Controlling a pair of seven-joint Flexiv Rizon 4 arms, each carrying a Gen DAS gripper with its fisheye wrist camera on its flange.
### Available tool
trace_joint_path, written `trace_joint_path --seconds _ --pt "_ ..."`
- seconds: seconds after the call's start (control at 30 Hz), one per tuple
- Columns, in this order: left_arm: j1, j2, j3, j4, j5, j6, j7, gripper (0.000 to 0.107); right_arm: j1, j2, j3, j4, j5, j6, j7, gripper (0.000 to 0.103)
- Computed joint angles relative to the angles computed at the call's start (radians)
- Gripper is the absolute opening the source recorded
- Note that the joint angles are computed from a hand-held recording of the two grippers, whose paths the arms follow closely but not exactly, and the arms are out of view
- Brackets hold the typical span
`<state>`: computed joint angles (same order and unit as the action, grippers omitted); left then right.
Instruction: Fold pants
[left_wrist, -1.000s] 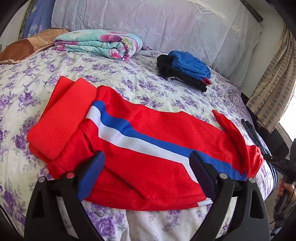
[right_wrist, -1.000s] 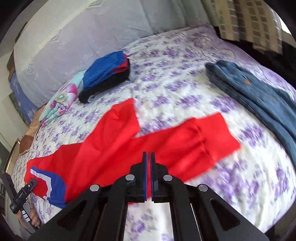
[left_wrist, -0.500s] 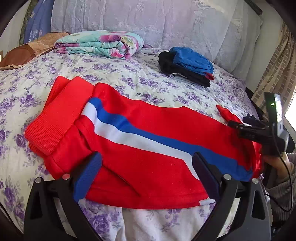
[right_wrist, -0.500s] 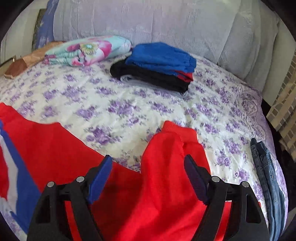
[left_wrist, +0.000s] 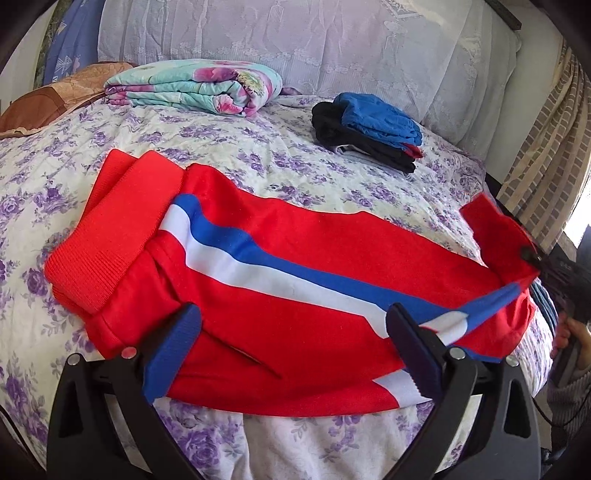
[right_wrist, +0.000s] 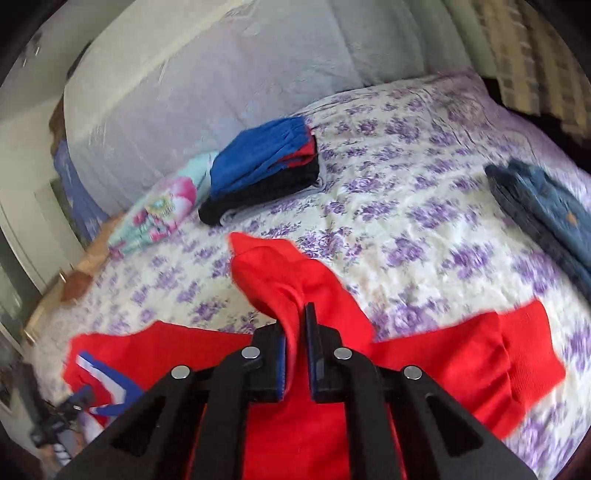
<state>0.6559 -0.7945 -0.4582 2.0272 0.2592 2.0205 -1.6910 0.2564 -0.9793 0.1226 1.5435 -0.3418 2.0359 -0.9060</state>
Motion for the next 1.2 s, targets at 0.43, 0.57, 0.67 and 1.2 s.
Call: trace_joint_path --seconds 0.43,0.57,0.67,1.2 --pt "-0.082 0.034 0.074 0.001 -0.064 -0.019 -0.002 0.098 0.434 0.063 -0.454 0.262 0.439 0.126 -0.277 0.057" --pt "-0.115 0.038 0.103 -0.002 -0.086 -0.015 0.002 0.098 0.646 -0.021 -0.679 0.258 0.643 0.081 -0.473 0.057" --pt "-0.153 0.044 0.139 -0.005 -0.109 -0.015 0.007 0.098 0.702 -0.068 -0.741 0.271 0.642 0.13 -0.553 0.057" --pt "-0.271 0.067 0.239 -0.015 -0.216 -0.042 0.013 0.098 0.802 -0.206 -0.802 0.244 0.689 0.326 -0.999 0.06"
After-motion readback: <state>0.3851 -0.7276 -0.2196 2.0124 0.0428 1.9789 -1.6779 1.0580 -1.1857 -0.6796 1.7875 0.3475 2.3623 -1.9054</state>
